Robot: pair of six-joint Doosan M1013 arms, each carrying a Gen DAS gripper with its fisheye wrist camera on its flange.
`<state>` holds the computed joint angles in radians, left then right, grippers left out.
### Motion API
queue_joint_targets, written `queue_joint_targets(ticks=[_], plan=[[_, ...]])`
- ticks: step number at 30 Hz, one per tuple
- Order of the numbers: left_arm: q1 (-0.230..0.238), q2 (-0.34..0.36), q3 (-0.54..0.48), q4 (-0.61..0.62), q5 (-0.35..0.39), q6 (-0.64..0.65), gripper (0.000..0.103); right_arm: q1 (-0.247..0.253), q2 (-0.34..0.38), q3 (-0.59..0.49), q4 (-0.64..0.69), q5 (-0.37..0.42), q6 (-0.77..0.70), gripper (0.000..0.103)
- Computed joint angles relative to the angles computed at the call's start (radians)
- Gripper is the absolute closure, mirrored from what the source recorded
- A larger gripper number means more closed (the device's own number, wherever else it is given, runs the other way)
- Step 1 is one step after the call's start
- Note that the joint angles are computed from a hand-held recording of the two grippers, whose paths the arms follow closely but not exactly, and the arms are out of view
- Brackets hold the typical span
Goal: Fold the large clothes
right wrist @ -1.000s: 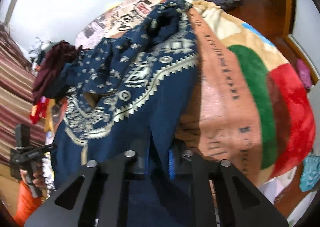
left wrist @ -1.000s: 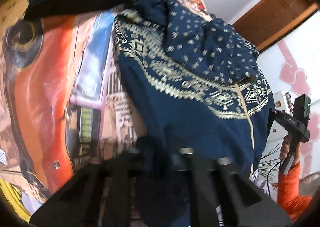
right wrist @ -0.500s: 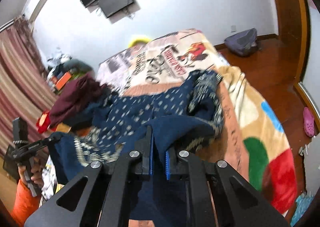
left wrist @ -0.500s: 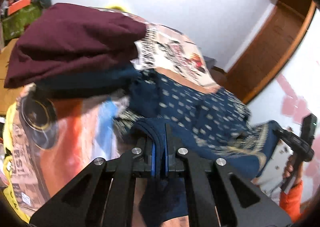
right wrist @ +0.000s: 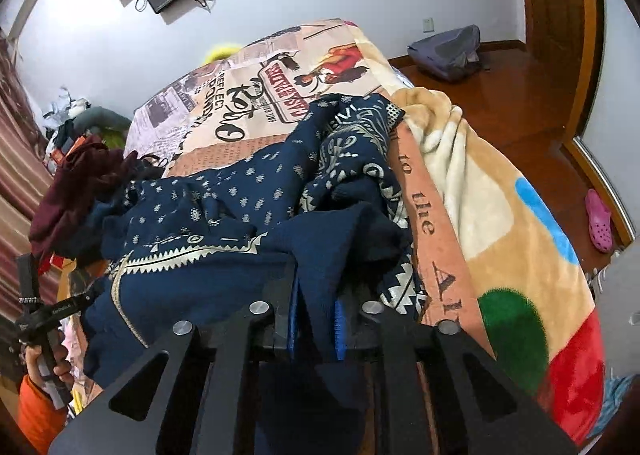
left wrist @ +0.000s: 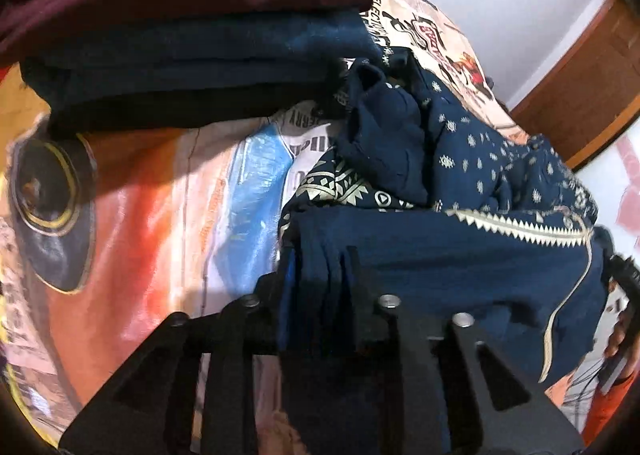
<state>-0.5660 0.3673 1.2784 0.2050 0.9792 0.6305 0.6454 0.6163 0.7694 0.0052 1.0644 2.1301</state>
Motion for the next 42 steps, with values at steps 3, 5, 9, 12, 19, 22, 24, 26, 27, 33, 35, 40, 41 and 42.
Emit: queue_joint_targets(ticks=[3, 5, 9, 12, 19, 22, 24, 26, 27, 33, 35, 40, 41, 42], plan=[[-0.012, -0.013, -0.002, 0.011, 0.027, 0.027, 0.065, -0.002, -0.004, -0.012, 0.003, 0.047, 0.008, 0.070], [-0.018, -0.028, 0.010, 0.001, 0.028, 0.050, 0.064, -0.008, -0.031, 0.025, 0.032, 0.031, 0.003, 0.066], [-0.030, -0.051, 0.035, -0.021, 0.029, 0.072, 0.058, -0.011, -0.055, 0.065, 0.070, 0.044, -0.016, 0.061], [-0.037, -0.062, 0.056, -0.051, 0.031, 0.075, 0.058, -0.010, -0.057, 0.072, 0.090, 0.075, -0.046, 0.058], [-0.050, -0.077, 0.108, -0.139, -0.011, 0.056, 0.051, 0.002, -0.086, 0.134, 0.154, 0.060, -0.077, 0.054], [-0.045, -0.091, 0.133, -0.164, -0.045, 0.015, 0.050, 0.015, -0.097, 0.163, 0.163, 0.034, -0.087, 0.048], [-0.041, -0.106, 0.158, -0.185, -0.088, -0.032, 0.051, 0.033, -0.098, 0.174, 0.119, 0.022, -0.097, 0.047], [-0.046, -0.110, 0.167, -0.172, -0.111, -0.065, 0.057, 0.051, -0.103, 0.187, 0.053, -0.001, -0.077, 0.047], [-0.052, -0.110, 0.164, -0.152, -0.101, -0.068, 0.063, 0.056, -0.101, 0.186, 0.027, -0.004, -0.057, 0.050], [-0.092, -0.096, 0.101, -0.067, -0.038, 0.026, 0.095, 0.031, -0.117, 0.184, 0.154, -0.048, -0.114, 0.096], [-0.101, -0.108, 0.090, -0.044, -0.055, 0.037, 0.095, 0.034, -0.127, 0.175, 0.148, -0.077, -0.144, 0.096], [-0.111, -0.160, 0.079, 0.023, -0.156, 0.018, 0.096, 0.043, -0.128, 0.118, 0.094, -0.134, -0.155, 0.096], [-0.112, -0.163, 0.069, 0.044, -0.166, 0.010, 0.096, 0.046, -0.130, 0.115, 0.071, -0.150, -0.145, 0.096], [-0.114, -0.166, 0.057, 0.067, -0.177, 0.001, 0.096, 0.047, -0.128, 0.102, 0.053, -0.168, -0.138, 0.096]])
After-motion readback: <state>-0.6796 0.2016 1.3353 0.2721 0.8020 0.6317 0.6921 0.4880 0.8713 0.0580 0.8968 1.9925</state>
